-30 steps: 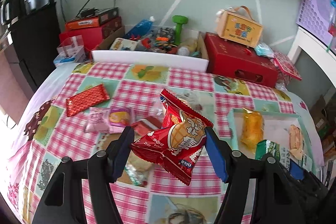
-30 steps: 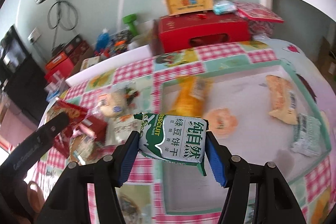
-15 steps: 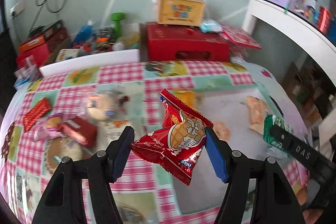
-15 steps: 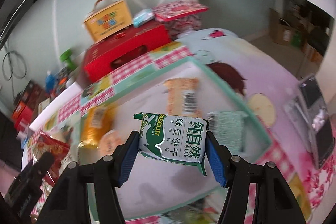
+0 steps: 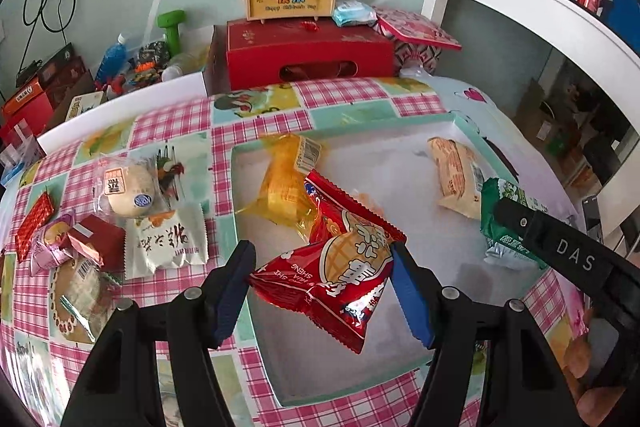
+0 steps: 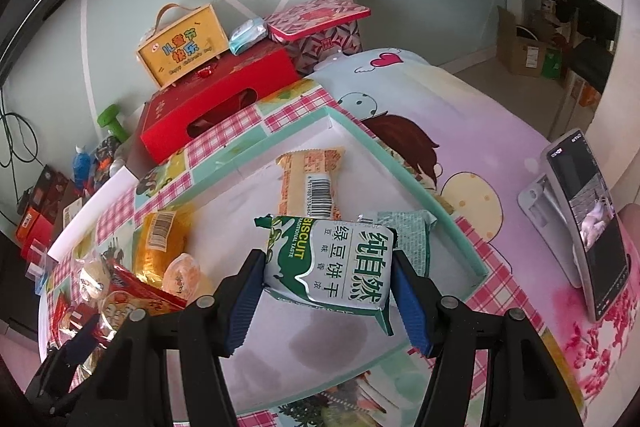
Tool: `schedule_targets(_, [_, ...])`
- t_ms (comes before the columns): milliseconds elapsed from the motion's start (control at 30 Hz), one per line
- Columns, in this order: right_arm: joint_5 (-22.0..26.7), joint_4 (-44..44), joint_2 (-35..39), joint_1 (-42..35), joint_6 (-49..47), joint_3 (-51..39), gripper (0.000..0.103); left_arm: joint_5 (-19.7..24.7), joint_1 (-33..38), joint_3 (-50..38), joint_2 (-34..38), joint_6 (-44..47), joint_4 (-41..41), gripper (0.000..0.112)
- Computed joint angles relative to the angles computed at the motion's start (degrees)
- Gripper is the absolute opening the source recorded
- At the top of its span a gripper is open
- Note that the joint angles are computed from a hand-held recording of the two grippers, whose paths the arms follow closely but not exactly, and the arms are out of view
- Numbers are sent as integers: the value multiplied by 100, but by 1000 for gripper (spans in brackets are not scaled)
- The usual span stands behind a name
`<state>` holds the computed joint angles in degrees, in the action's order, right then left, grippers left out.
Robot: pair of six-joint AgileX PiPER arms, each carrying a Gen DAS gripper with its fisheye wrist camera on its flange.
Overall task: Organize snacks
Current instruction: 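Lift both held snacks and carry them over the white tray, then lower both snacks into the tray and open both tools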
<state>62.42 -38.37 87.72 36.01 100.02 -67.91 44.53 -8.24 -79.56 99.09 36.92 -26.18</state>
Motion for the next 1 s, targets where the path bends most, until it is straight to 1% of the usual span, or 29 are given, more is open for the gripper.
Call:
schedule_targets(567, [-427, 487, 477, -193, -539, -216, 66, 76, -184, -79, 407, -256, 304, 69])
schedule_targets(900, [-459, 598, 702, -204, -737, -388, 66, -19, -271, -70, 634, -479, 523, 70])
schedule_targets(1000, [-560, 722, 750, -254, -810, -378, 66, 62, -266, -151, 740, -556, 575, 70])
